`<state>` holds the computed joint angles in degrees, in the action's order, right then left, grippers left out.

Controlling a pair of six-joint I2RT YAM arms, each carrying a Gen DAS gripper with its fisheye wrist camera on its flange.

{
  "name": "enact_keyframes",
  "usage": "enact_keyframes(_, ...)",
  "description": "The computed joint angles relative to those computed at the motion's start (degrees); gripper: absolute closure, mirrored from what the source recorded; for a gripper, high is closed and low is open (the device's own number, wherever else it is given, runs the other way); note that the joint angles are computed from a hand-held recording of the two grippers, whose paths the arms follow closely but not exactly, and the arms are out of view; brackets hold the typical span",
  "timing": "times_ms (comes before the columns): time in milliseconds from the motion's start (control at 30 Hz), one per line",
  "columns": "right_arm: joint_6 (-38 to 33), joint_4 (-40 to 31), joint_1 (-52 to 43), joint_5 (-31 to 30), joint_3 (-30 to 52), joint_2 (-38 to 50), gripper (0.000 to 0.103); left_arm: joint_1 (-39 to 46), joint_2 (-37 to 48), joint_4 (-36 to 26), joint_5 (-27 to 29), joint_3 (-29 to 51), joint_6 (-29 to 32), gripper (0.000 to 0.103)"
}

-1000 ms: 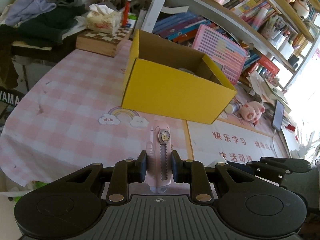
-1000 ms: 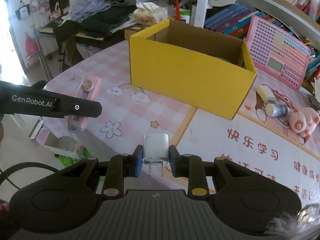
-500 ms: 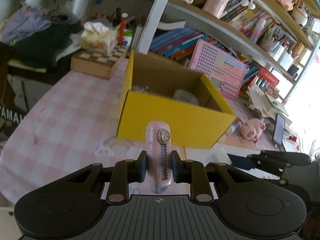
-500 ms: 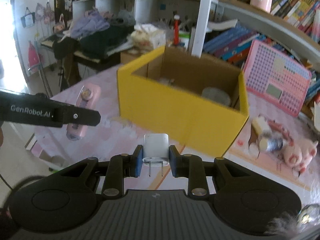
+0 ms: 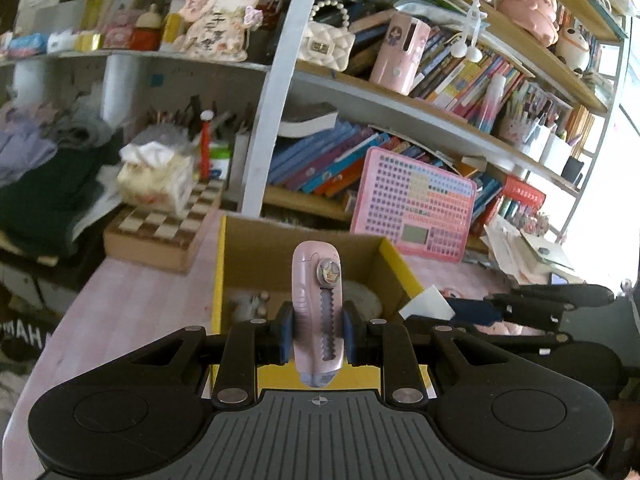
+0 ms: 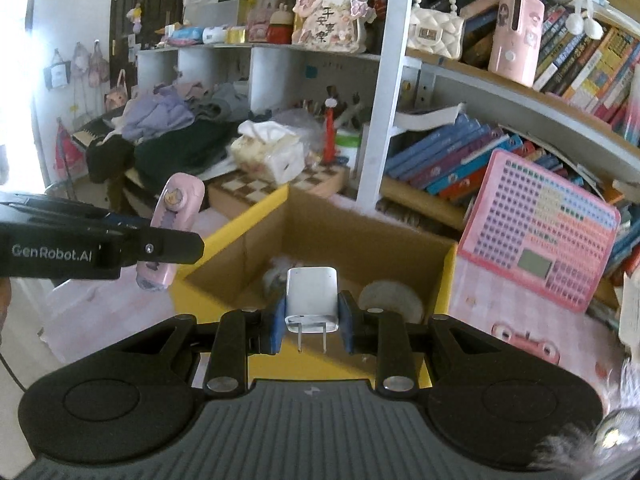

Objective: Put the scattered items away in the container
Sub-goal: 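Carry the charger and stapler over the yellow box with both tools, then open both tools to drop the charger and stapler into the box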

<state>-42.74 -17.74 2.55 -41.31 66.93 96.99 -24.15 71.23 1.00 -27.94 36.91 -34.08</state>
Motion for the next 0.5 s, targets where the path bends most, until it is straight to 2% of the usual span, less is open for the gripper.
enact_keyframes(133,0.33,-1.45,2.38,1.63,8.54,6.92,0.078,4.19,5.64,2.34,4.22,2.80,3.60,0.080)
enact_keyframes(400,7.59,-13.16,6.67,3.53,31.67,22.74,0.078,9.18,17.47,2.30,11.02,9.86,8.17,0.080)
enact_keyframes(500,6.53,-20.59,9.07,6.86,43.17,29.93,0.078,10.54,22.21,0.12,13.00,14.00,9.70,0.080)
